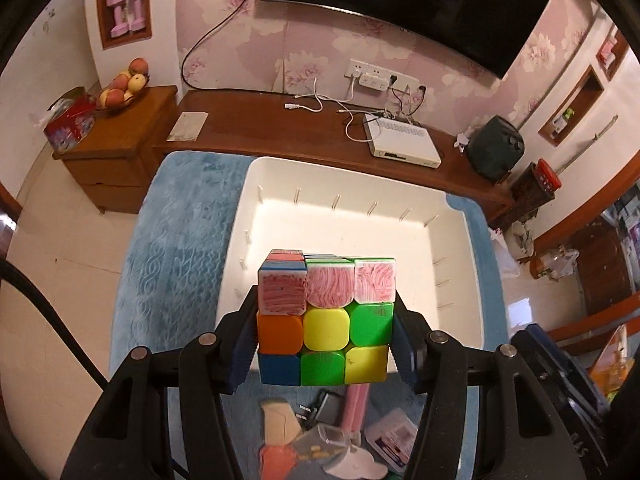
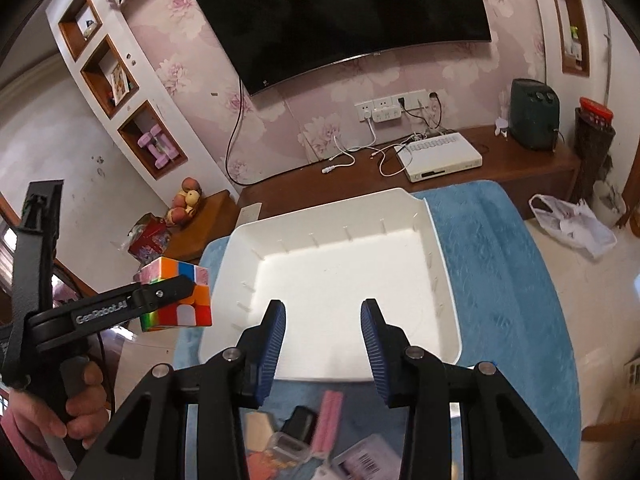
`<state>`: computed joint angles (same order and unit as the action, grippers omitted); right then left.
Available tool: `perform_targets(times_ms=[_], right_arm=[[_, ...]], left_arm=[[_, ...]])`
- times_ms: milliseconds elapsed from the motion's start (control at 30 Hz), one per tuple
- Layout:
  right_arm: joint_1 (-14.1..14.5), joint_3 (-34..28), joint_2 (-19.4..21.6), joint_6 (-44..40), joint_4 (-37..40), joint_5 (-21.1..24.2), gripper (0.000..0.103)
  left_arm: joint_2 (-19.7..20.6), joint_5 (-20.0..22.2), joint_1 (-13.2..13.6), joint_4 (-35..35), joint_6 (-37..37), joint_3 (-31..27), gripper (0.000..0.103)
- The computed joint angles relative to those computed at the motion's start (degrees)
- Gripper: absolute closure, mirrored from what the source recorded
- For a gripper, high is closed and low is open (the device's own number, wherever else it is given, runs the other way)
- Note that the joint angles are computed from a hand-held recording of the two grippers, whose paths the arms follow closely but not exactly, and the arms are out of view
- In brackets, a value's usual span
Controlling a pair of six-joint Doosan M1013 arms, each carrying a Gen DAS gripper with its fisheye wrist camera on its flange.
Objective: Organize rigid objects
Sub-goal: 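Carry the Rubik's cube into the white bin and open the left tool, then lower the left tool onto the clear plastic cup on the table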
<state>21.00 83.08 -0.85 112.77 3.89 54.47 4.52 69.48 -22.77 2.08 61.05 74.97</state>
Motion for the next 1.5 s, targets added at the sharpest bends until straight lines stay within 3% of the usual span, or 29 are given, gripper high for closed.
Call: perform_targets(times_ms=[200, 333, 667, 900, 1267, 1500], right_arm=[[-1.5, 1.4, -0.2, -2.2, 1.9, -1.4, 0.063], [-2.0, 1.7, -0.1, -2.3, 2.7, -1.6, 0.057], [-2.2, 2.1, -0.5, -1.0, 2.7, -0.9, 0.051], [-1.5, 2.2, -1.5, 0.9, 0.6, -0.8, 0.046], [3.6, 3.6, -5.8, 9.6, -9.6, -1.5, 0.030], [8.6, 6.7, -9.4, 19.3, -18.5, 0.0, 0.028]], left_arm=[[2.1, 3.4, -0.5, 0.7, -1.3, -1.0, 0.042], [2.8, 5.1, -0.5, 0.7, -2.5, -1.2, 0.042], [3.0, 7.1, -0.3, 0.7, -2.9, -1.9, 0.042], [1.4, 4.6, -1.0, 3.6, -1.6, -1.7, 0.028], [-4.2, 1.2, -1.4, 3.7, 0.8, 1.6, 0.024], [-8.4, 0.9, -1.6, 2.5, 3.8, 5.2, 0.024]])
